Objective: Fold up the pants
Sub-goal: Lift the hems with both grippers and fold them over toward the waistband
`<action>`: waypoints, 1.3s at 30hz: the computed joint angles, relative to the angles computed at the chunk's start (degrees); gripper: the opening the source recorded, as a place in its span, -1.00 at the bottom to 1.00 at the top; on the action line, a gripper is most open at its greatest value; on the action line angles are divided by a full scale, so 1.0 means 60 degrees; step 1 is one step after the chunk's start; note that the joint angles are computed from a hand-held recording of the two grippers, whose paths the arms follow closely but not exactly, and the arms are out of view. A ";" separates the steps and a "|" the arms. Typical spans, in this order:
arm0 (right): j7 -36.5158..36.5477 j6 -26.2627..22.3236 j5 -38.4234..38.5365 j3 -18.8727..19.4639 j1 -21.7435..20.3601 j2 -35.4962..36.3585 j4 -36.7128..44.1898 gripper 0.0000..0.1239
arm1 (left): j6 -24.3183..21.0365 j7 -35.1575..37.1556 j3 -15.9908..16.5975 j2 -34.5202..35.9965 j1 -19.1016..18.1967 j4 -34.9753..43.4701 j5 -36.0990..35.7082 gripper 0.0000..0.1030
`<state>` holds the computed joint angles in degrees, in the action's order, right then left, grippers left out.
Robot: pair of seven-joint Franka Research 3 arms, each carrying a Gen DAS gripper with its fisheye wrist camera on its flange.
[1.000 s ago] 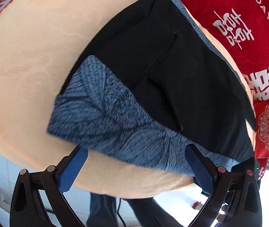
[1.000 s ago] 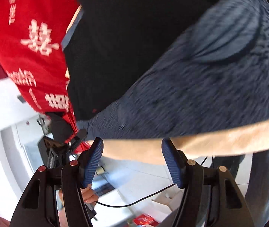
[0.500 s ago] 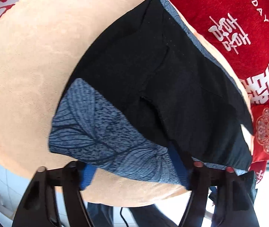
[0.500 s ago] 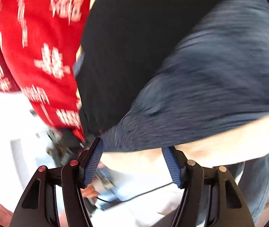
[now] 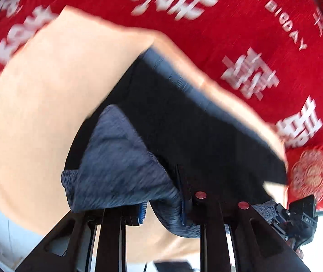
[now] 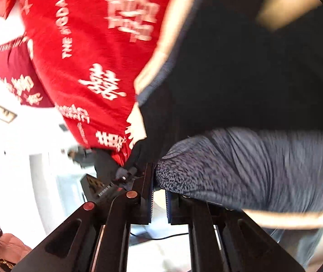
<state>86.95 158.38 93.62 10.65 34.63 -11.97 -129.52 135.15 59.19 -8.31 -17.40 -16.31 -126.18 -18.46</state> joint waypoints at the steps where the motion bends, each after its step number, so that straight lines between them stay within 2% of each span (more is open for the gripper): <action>1: 0.0055 -0.0463 -0.0535 -0.0233 -0.0187 0.0169 0.0268 -0.85 | 0.0211 0.0050 -0.0020 0.0588 0.0055 0.0599 0.0145 -0.54; 4: 0.0301 -0.1928 -0.2477 -0.0798 -0.0949 0.1482 0.1796 -0.84 | 0.0498 -0.0082 -0.0278 0.2198 0.0335 0.2154 0.1144 -0.54; 6: 0.0616 -0.2615 -0.3403 -0.0875 -0.1408 0.2452 0.2878 -0.82 | 0.0552 -0.0545 -0.0437 0.3409 0.0490 0.3287 0.2188 -0.54; 8: 0.0932 -0.3171 -0.4289 -0.0868 -0.1816 0.3473 0.3930 -0.79 | 0.0517 -0.0843 -0.0463 0.4162 0.0605 0.3842 0.2791 -0.53; 10: 0.1304 -0.3718 -0.5241 -0.0856 -0.2138 0.4653 0.5149 -0.79 | 0.0217 -0.1356 -0.0462 0.5096 0.0587 0.4638 0.3412 -0.46; 13: 0.1677 -0.4124 -0.6055 -0.0723 -0.2476 0.5916 0.6206 -0.79 | -0.0582 -0.1680 -0.0517 0.6247 0.0599 0.5700 0.3699 -0.40; 16: 0.1952 -0.4150 -0.6344 -0.0456 -0.2763 0.6480 0.6480 -0.80 | -0.0989 -0.1808 -0.0565 0.6478 0.0599 0.6103 0.3894 -0.39; 17: 0.1949 -0.4093 -0.6288 -0.0317 -0.2889 0.6508 0.6480 -0.73 | -0.1115 -0.1760 -0.0598 0.6464 0.0613 0.6185 0.3905 -0.37; 18: 0.1906 -0.4164 -0.6309 -0.0178 -0.3019 0.6512 0.6519 -0.48 | -0.1167 -0.1711 -0.0625 0.6316 0.0650 0.6121 0.3887 -0.30; 19: 0.1646 -0.4251 -0.6225 -0.0010 -0.3163 0.6508 0.6582 -0.29 | -0.1256 -0.1732 -0.0629 0.6103 0.0678 0.6023 0.3878 -0.01; 20: 0.1464 -0.4359 -0.6197 0.0102 -0.3254 0.6509 0.6665 0.10 | -0.1489 -0.1920 -0.0562 0.5958 0.0606 0.6032 0.4101 0.21; 21: 0.1414 -0.4562 -0.6305 0.0159 -0.3283 0.6527 0.6861 0.32 | -0.1714 -0.2284 -0.0439 0.5686 0.0456 0.5945 0.4591 0.47; 25: 0.2251 -0.4942 -0.7619 -0.0028 -0.2880 0.6321 0.7433 0.33 | -0.2109 -0.1994 -0.0546 0.5540 0.0366 0.6027 0.5115 0.49; 26: 0.2378 -0.4948 -0.7806 -0.0024 -0.2792 0.6284 0.7504 0.25 | -0.2247 -0.1859 -0.0588 0.5730 0.0327 0.6240 0.5144 0.49; 27: 0.2410 -0.4959 -0.7973 -0.0017 -0.2727 0.6266 0.7527 -0.06 | -0.2473 -0.1699 -0.0648 0.6098 0.0272 0.6581 0.5087 0.49; 29: 0.2629 -0.5381 -0.8923 -0.0130 -0.2422 0.6719 0.8263 -0.49 | -0.2428 -0.1710 -0.0669 0.6754 0.0137 0.7052 0.5051 0.49; 31: 0.2979 -0.6148 -1.0147 -0.0332 -0.2060 0.7526 0.9463 -0.51 | -0.2688 -0.2030 -0.0508 0.7412 -0.0222 0.7714 0.5503 0.49; 34: 0.2999 -0.6497 -1.1396 -0.0489 -0.1790 0.8497 1.0705 -0.60 | -0.3118 -0.2433 -0.0166 0.8265 -0.0708 0.8645 0.6379 0.52; 35: 0.2939 -0.6452 -1.1374 -0.0541 -0.1832 0.8544 1.0694 -0.62 | -0.3190 -0.2443 -0.0131 0.8380 -0.0785 0.8781 0.6514 0.55; 37: 0.3100 -0.5812 -1.0902 -0.0406 -0.2133 0.8369 1.0269 -0.60 | -0.3660 -0.2322 -0.0089 0.8568 -0.1008 0.9182 0.6797 0.57; 39: 0.3356 -0.5010 -1.0652 -0.0419 -0.2263 0.7834 0.9516 -0.47 | -0.3931 -0.2142 -0.0172 0.8497 -0.1019 0.9253 0.6708 0.57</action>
